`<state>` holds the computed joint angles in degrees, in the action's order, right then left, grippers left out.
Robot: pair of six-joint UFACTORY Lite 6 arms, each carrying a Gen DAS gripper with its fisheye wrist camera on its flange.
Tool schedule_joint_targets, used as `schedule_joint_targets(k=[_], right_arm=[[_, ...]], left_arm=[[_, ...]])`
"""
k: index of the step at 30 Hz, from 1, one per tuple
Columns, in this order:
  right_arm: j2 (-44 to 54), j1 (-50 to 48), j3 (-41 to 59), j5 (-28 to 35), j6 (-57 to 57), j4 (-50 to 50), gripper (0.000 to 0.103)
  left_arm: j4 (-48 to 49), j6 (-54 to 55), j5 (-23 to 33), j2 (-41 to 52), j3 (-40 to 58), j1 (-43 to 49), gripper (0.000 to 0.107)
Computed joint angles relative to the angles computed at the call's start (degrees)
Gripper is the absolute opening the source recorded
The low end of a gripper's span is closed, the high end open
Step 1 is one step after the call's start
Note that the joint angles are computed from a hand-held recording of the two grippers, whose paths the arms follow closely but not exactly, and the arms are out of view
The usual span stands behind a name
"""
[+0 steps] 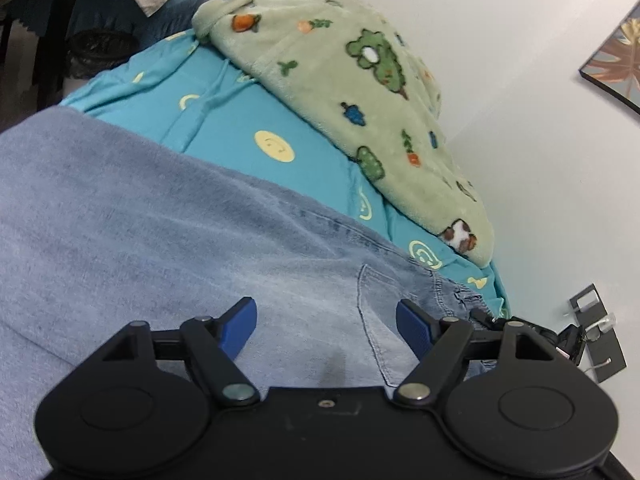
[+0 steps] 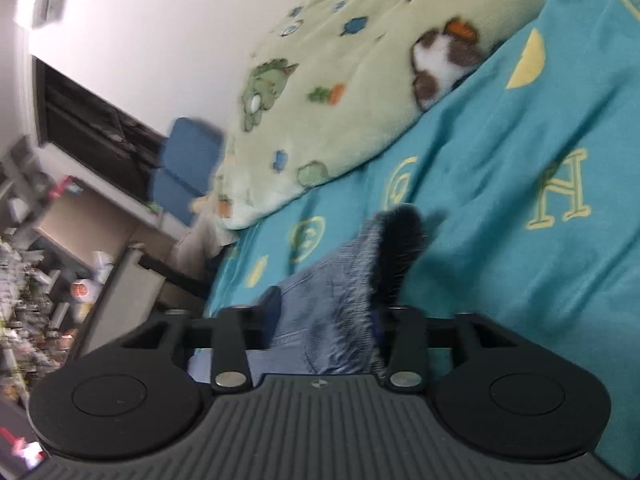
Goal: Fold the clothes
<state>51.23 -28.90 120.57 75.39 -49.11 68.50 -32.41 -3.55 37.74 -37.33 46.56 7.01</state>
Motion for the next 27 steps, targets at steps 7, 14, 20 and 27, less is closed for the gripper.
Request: schedule_joint_targets(k=[7, 14, 20, 27], right_arm=[[-21.81, 1.03, -21.57, -14.12, -7.56, 5.77, 0.007], [-20.22, 2.52, -17.08, -24.55, -1.69, 4.26, 0.005], [-18.7, 3.95, -21.92, -28.59, -2.42, -4.53, 0.009], [-44.61, -1.4, -42.76, -33.49, 1.76, -9.65, 0.035]], left_arm=[[-1.54, -0.65, 0.66, -2.72, 0.45, 2.55, 0.074], [-0.49, -1.23, 1.12, -3.9, 0.59, 3.07, 0.074], [4.91, -5.29, 0.21, -2.79, 0.86, 0.88, 0.074], [7.51, -7.1, 3.01, -3.7, 0.16, 1.11, 0.074]])
